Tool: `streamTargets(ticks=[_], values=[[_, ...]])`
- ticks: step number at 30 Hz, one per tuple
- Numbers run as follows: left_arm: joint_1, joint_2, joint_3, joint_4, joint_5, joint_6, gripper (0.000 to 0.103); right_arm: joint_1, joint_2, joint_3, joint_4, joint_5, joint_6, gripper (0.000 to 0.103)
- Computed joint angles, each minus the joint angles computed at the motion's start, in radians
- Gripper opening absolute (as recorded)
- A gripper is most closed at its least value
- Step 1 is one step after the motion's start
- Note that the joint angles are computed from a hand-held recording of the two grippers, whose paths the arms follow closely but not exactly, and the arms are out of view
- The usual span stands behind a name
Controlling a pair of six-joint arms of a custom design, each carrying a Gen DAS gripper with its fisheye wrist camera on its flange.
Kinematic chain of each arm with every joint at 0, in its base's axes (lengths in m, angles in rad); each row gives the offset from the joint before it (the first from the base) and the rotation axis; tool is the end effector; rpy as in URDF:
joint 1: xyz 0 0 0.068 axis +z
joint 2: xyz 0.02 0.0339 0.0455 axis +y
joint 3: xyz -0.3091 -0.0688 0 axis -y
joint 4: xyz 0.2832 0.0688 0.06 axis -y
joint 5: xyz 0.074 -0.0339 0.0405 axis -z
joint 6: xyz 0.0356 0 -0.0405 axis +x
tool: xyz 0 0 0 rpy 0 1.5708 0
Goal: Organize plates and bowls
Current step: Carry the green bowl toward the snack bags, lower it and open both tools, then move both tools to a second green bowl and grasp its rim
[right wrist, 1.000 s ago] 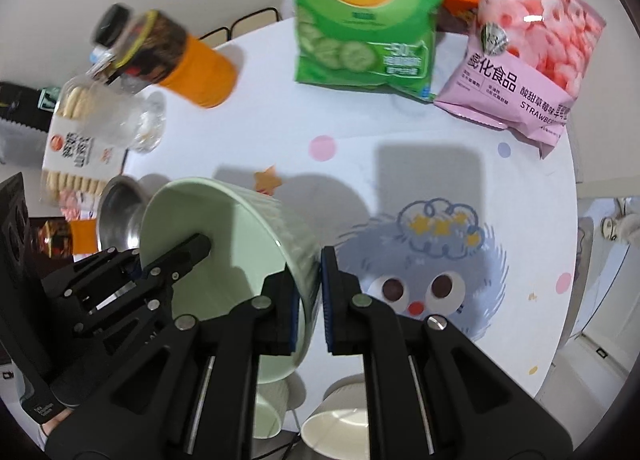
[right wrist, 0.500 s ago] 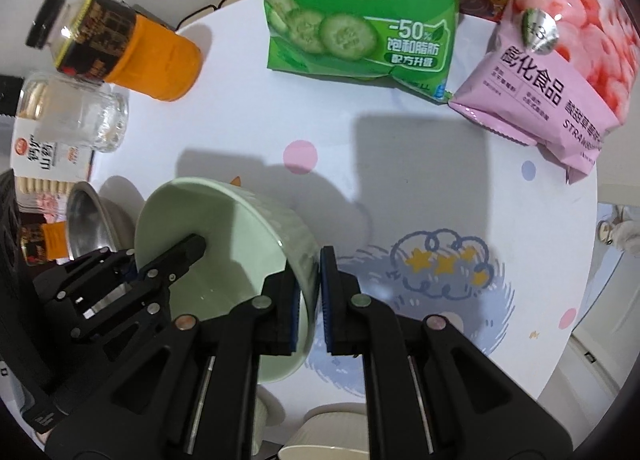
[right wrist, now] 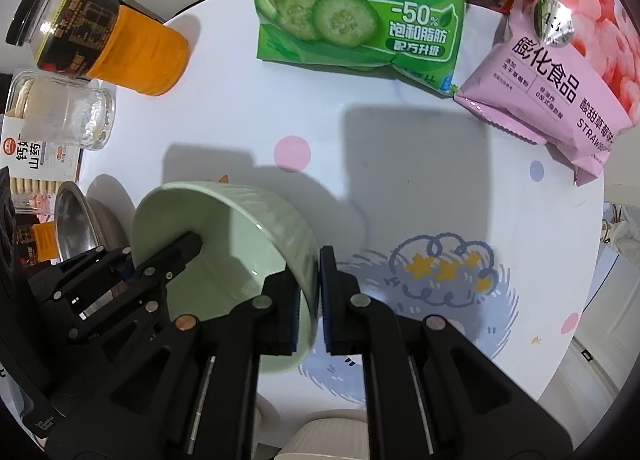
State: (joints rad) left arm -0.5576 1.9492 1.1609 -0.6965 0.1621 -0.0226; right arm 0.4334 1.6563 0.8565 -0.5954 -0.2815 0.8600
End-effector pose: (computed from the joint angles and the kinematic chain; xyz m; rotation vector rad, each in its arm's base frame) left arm 0.3243 -0.2090 0.1335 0.8280 2.9803 -0.2788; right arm 0.2733 0.1373 0.1536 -0.6123 -3.0080 -0.5099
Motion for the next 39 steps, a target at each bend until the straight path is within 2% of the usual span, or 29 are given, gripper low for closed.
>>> streamTargets(ticks=[2,3,4,5,6,7,10,21,28,32,39], values=[[0.008,0.009,0.005,0.004,0.018,-0.016,0.009,0.0,0.005,-0.009,0.037,-0.015,0.032,0.017],[0.015,0.008,0.003,0.006,0.033,-0.022,0.021,-0.004,-0.001,-0.021,0.057,-0.025,0.046,0.023],[0.023,0.009,0.005,0.01,0.052,-0.025,0.048,-0.008,-0.014,-0.033,0.07,-0.029,0.054,0.039],[0.029,0.0,0.001,0.019,0.06,-0.028,0.068,-0.008,-0.03,-0.044,0.085,-0.025,0.064,0.049],[0.032,-0.009,-0.003,0.024,0.056,-0.025,0.095,-0.005,-0.042,-0.049,0.088,-0.016,0.07,0.066],[0.036,-0.022,-0.009,0.033,0.058,-0.021,0.101,-0.003,-0.059,-0.053,0.081,0.006,0.078,0.075],[0.051,-0.055,-0.007,0.022,0.063,-0.013,0.103,-0.014,-0.119,-0.08,0.082,0.016,0.098,0.082],[0.079,-0.25,-0.102,-0.026,0.069,0.024,0.103,0.028,-0.377,-0.153,-0.003,0.074,0.202,0.085],[0.13,-0.431,-0.209,-0.076,0.088,0.075,0.103,0.2,-0.468,-0.13,-0.048,0.151,0.314,0.085],[0.175,-0.562,-0.285,-0.114,0.109,0.102,0.103,0.322,-0.468,-0.112,-0.044,0.186,0.377,0.085],[0.277,-0.784,-0.441,-0.199,0.167,0.183,0.103,0.565,-0.444,-0.106,0.022,0.266,0.509,0.085]])
